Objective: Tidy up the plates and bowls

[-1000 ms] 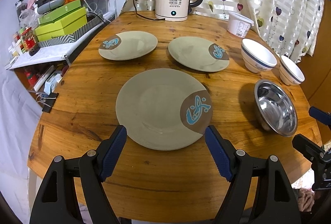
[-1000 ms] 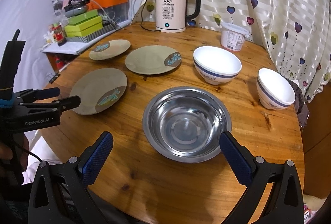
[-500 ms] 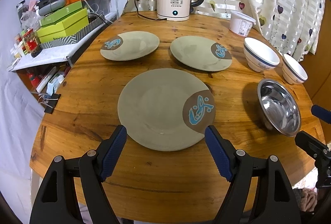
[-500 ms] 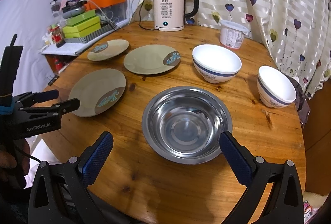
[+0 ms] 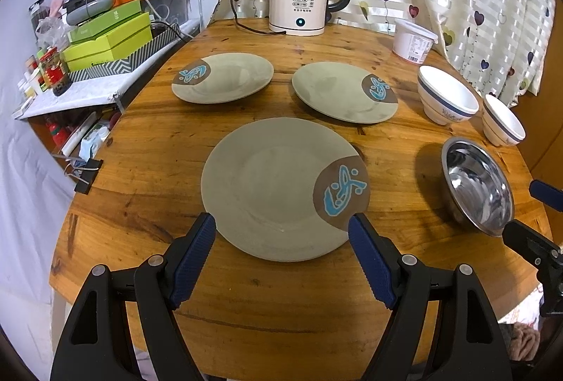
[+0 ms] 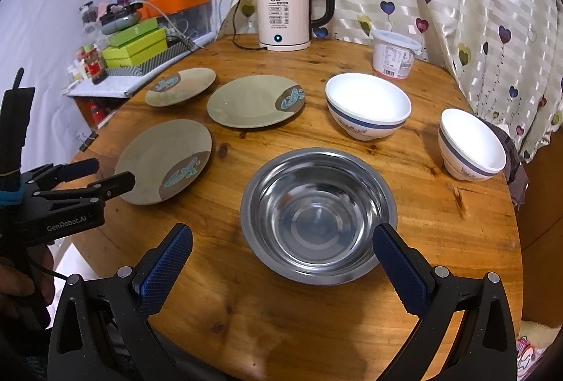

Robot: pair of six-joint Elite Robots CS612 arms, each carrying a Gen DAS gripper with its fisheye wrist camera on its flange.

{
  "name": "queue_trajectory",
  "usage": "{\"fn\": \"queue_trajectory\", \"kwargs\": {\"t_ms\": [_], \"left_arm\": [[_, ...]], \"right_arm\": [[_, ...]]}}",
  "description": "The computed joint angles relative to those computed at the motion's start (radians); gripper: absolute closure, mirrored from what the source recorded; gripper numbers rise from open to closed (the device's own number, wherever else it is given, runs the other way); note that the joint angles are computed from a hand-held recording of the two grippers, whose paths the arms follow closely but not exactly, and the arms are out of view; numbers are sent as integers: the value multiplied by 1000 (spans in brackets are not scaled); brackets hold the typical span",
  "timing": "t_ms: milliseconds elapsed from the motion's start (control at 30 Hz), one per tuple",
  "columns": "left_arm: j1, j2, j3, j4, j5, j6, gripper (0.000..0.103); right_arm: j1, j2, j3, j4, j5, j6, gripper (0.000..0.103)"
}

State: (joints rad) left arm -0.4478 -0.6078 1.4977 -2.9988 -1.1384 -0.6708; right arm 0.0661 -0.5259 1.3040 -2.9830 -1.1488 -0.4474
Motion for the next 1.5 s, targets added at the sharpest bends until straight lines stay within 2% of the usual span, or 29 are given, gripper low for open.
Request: {"fn": "queue_trajectory", "kwargs": {"t_ms": [800, 1333, 1500], "left_arm": [[10, 2, -3, 14, 5, -29, 25], [25, 0, -2, 4, 11, -49, 25], [35, -1, 0, -11, 15, -52, 25]], "right_arm": [[19, 9, -33, 18, 5, -20, 0], [41, 26, -78, 44, 46, -47, 0], [51, 35, -106, 67, 54, -58, 3]]}}
